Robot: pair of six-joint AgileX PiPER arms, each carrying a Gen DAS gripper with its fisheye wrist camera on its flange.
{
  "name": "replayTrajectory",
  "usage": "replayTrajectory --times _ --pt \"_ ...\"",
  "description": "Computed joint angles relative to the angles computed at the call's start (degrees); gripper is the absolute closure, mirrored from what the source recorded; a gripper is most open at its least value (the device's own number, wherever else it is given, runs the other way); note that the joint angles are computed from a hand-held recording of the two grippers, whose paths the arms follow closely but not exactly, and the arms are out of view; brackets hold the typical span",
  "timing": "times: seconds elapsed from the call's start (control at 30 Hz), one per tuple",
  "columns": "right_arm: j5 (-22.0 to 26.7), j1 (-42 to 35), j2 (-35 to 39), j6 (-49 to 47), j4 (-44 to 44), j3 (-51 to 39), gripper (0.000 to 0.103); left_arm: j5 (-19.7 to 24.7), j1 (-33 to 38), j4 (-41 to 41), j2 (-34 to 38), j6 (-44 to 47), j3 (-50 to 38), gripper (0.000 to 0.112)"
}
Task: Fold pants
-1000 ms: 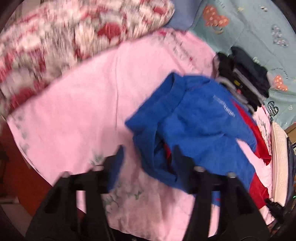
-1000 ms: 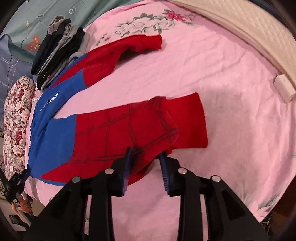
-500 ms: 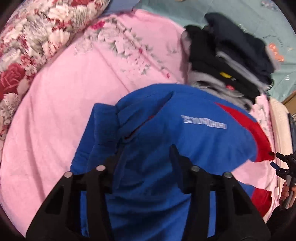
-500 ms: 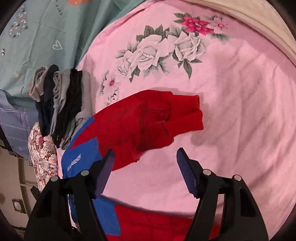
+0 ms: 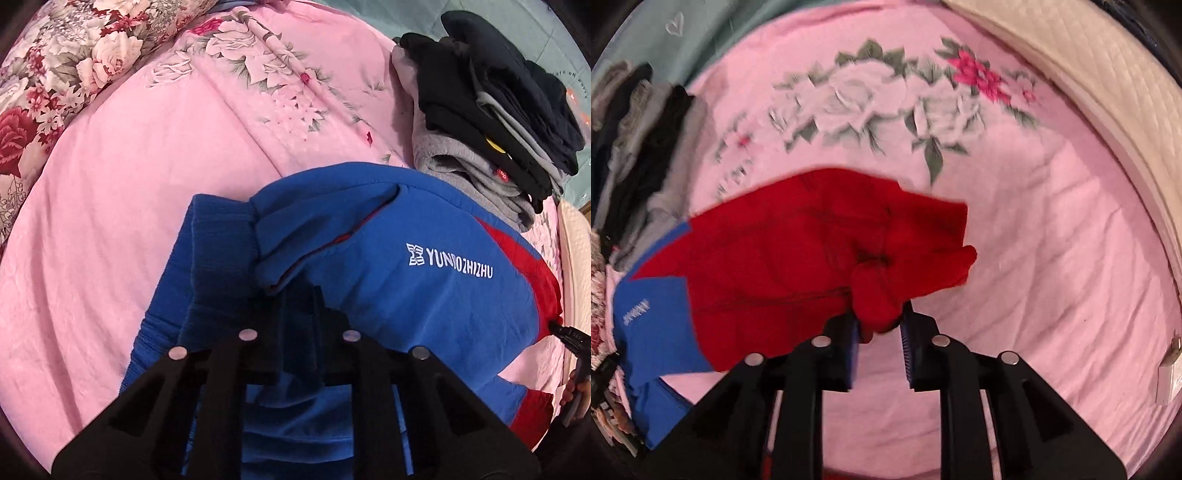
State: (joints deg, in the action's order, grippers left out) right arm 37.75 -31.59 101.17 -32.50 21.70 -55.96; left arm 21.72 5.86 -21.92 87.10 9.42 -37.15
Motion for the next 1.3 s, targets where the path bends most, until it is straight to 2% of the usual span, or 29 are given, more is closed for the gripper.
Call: replayTrajectory --times 0.03,0.07,0.1,0.13,0.17,0.2,0.27,0.3,0.33,0.37,0.43,0.47,0.53,0.6,0.73,0.77,0.8,0.83,0.9,0.97,1.07,1.1,1.13,1.2,1.3 --pt "0.1 1.0 -0.9 2.3 -2.8 0.0 0.073 0.4 -0.5 2.0 -0.4 -1.9 -0.3 0.097" --pt "0.5 1.6 -1.8 4.4 -5.0 -0.1 0.069 1.9 -0.8 2.9 -1.2 -2.7 -0.5 0.097" --pt "1.6 1.3 -3.4 4.6 -5.3 0.1 0.068 5.2 0.0 1.8 -2.2 -1.2 -1.3 0.087" --pt "2.6 0.7 -5.9 3.8 -5.1 0.9 0.068 7.2 1.3 -1.2 -3.6 2.2 -0.9 0.081" --pt "3.2 -0.6 -8.9 0.9 -3.6 2.4 0.068 9.6 2.7 -2.0 -7.0 3.3 -0.6 0.071" --pt "4.1 -2.7 -12.1 -3.4 -0.9 3.8 0.067 10.4 3.6 -0.4 -10.4 2.8 0.1 0.056" --pt "8.0 -8.6 -18.7 -13.3 6.0 7.2 0.054 11.2 4.3 6.4 -15.7 -1.6 0.0 0.039" --pt "10.6 -12.2 -21.4 -18.5 9.7 8.8 0.048 12.1 5.3 8.2 -16.9 -1.6 -1.0 0.036" --pt "13.8 -16.0 -23.3 -23.3 12.6 10.1 0.046 13.2 6.4 7.8 -16.5 0.4 -2.4 0.034" --pt "15.9 -18.2 -25.2 -26.1 14.6 12.0 0.046 15.3 7.7 6.2 -14.5 4.7 -5.3 0.03" --pt "21.6 -24.0 -27.3 -30.4 16.6 13.8 0.046 18.4 9.7 0.7 -8.6 16.0 -11.1 0.03" --pt "23.0 -25.6 -28.4 -31.0 16.9 15.0 0.046 19.1 9.7 -1.0 -5.0 20.8 -14.2 0.03" --pt "25.0 -28.9 -29.3 -32.1 17.1 16.0 0.046 17.7 9.0 -2.7 0.3 26.3 -17.4 0.03" --pt "25.7 -31.0 -32.6 -32.0 16.2 18.4 0.046 18.5 8.9 -4.9 8.1 31.6 -22.0 0.03" --pt "25.1 -31.8 -36.0 -30.8 13.0 20.4 0.046 22.3 11.1 -12.1 17.6 39.9 -27.0 0.032" --pt "24.2 -30.0 -37.2 -29.1 11.9 20.7 0.046 23.6 12.1 -14.9 19.4 43.1 -27.6 0.033" --pt "23.2 -26.9 -38.5 -26.6 10.8 20.8 0.046 22.8 12.9 -18.6 19.4 47.7 -26.4 0.036" --pt "21.5 -21.6 -39.8 -21.7 8.8 20.3 0.046 23.7 14.0 -21.7 19.6 51.8 -25.7 0.04" --pt "17.6 -10.1 -41.6 -12.5 5.7 19.6 0.046 29.5 16.5 -25.4 21.6 57.1 -26.6 0.095" --pt "16.1 1.4 -40.1 -8.8 6.6 17.1 0.046 30.7 17.8 -27.1 22.5 59.1 -26.4 0.1" --pt "12.6 18.5 -31.5 -12.6 13.3 11.0 0.046 31.1 19.6 -31.1 21.6 64.2 -24.3 0.102" --pt "12.4 24.3 -26.6 -13.2 14.9 7.3 0.042 31.3 20.0 -31.9 21.4 65.2 -24.0 0.102" --pt "10.1 30.0 -22.4 -11.5 14.2 4.1 0.037 31.8 20.6 -32.8 21.3 66.4 -23.7 0.103" --pt "9.5 39.5 -10.9 -10.8 13.2 -6.0 0.036 32.6 21.3 -34.1 21.3 67.8 -23.4 0.104" --pt "10.4 48.3 2.7 -8.4 5.5 -21.4 0.036 33.9 22.1 -35.2 21.2 69.1 -23.3 0.104"
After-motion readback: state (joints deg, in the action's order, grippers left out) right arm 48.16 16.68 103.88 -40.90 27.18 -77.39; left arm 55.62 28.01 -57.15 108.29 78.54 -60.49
